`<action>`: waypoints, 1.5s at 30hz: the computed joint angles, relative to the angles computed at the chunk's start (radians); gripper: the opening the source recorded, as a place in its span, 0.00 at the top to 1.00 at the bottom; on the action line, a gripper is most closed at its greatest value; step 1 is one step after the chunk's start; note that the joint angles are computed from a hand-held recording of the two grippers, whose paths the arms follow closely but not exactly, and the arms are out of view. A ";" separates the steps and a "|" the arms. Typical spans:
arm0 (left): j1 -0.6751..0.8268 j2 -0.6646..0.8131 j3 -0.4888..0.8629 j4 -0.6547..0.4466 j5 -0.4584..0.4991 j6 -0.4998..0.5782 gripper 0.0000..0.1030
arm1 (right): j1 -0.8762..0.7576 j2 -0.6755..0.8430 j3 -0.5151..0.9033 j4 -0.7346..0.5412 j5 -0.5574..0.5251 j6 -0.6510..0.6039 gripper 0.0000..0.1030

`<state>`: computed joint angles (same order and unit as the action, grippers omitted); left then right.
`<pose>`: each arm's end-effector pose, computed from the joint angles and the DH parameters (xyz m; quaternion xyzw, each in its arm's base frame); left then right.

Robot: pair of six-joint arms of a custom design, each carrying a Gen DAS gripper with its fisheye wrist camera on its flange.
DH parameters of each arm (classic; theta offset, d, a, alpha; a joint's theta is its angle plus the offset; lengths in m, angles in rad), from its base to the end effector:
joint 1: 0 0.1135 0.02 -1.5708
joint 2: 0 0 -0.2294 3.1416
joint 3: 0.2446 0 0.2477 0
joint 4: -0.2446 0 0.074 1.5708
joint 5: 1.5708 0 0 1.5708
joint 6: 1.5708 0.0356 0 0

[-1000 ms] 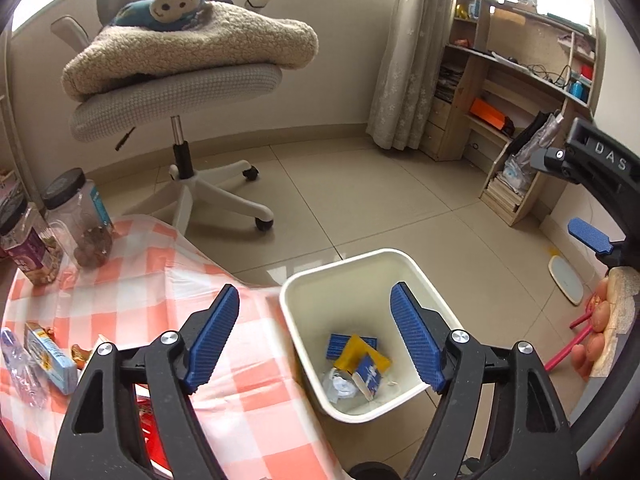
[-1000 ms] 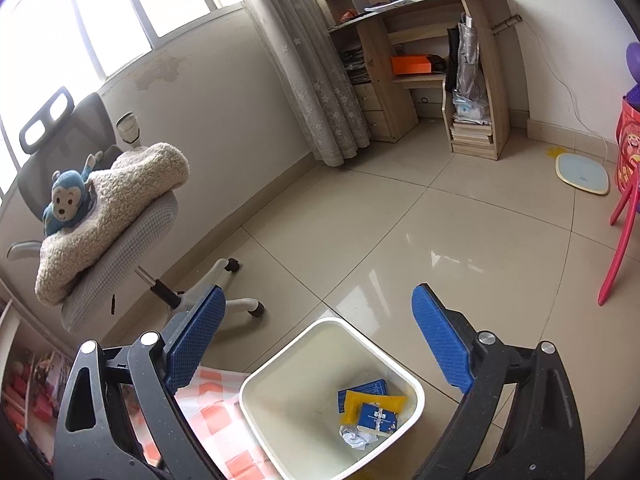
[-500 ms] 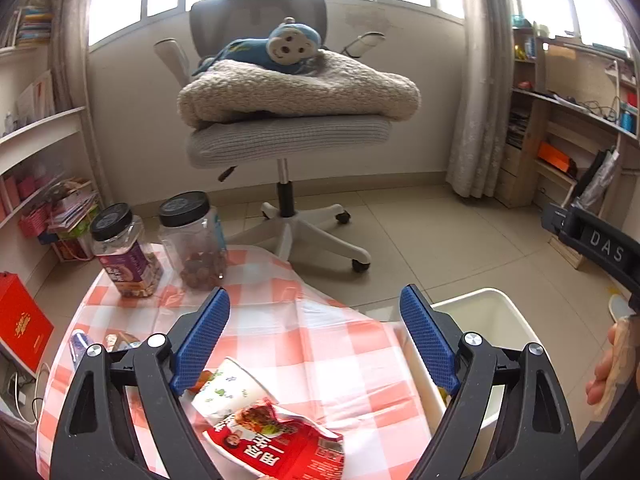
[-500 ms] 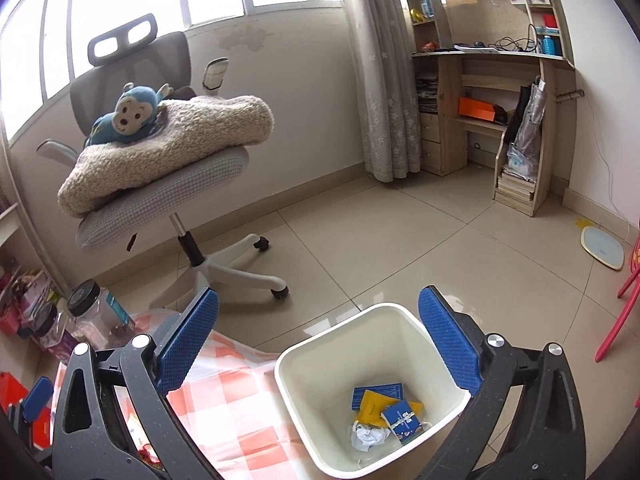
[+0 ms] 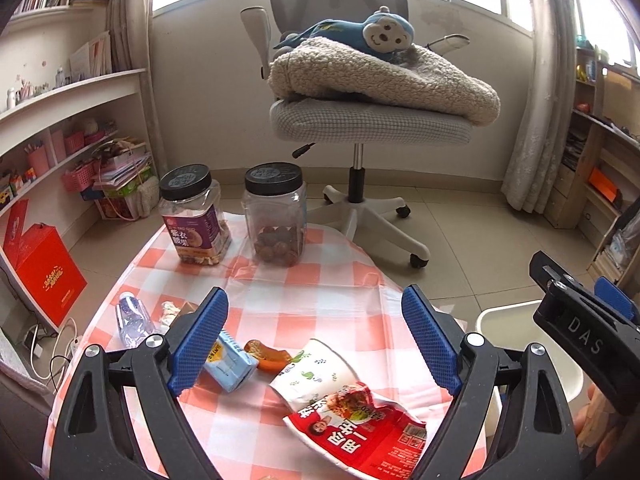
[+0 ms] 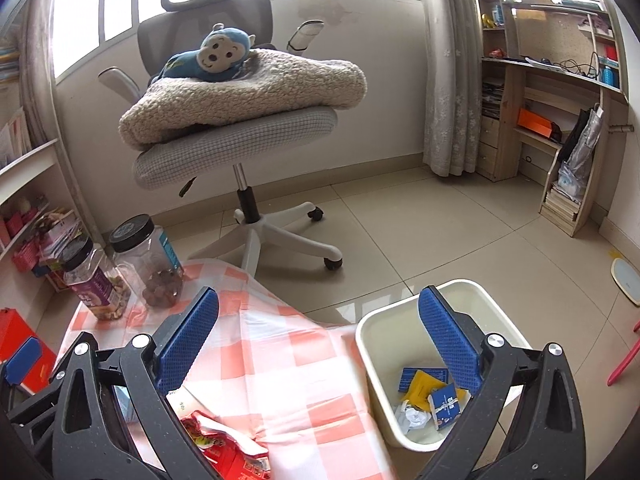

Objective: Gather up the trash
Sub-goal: 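Move both grippers back over the table toward the bottle and carton, then grasp the plastic bottle with the left gripper while the right gripper grasps the milk carton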

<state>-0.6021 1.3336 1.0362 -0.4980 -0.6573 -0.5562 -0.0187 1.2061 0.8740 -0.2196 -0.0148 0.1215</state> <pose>0.2472 -0.1435 0.2504 -0.1019 0.8788 0.0542 0.4630 0.2782 -0.0047 0.2487 0.0575 0.8710 0.0315 0.4868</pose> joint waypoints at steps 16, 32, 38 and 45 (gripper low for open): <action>0.288 -0.149 -0.159 -0.054 0.136 0.031 0.16 | 0.280 0.129 0.047 0.006 0.149 0.039 0.07; 0.956 0.151 -0.078 -0.083 0.683 0.180 0.17 | 0.483 0.341 0.161 -0.032 0.107 -0.074 0.07; 1.046 0.323 0.005 -0.059 0.765 0.136 0.17 | 0.477 0.420 0.203 -0.045 0.014 -0.120 0.07; 1.055 0.469 0.040 -0.024 0.823 0.133 0.41 | 0.530 0.460 0.204 -0.032 0.009 -0.236 0.07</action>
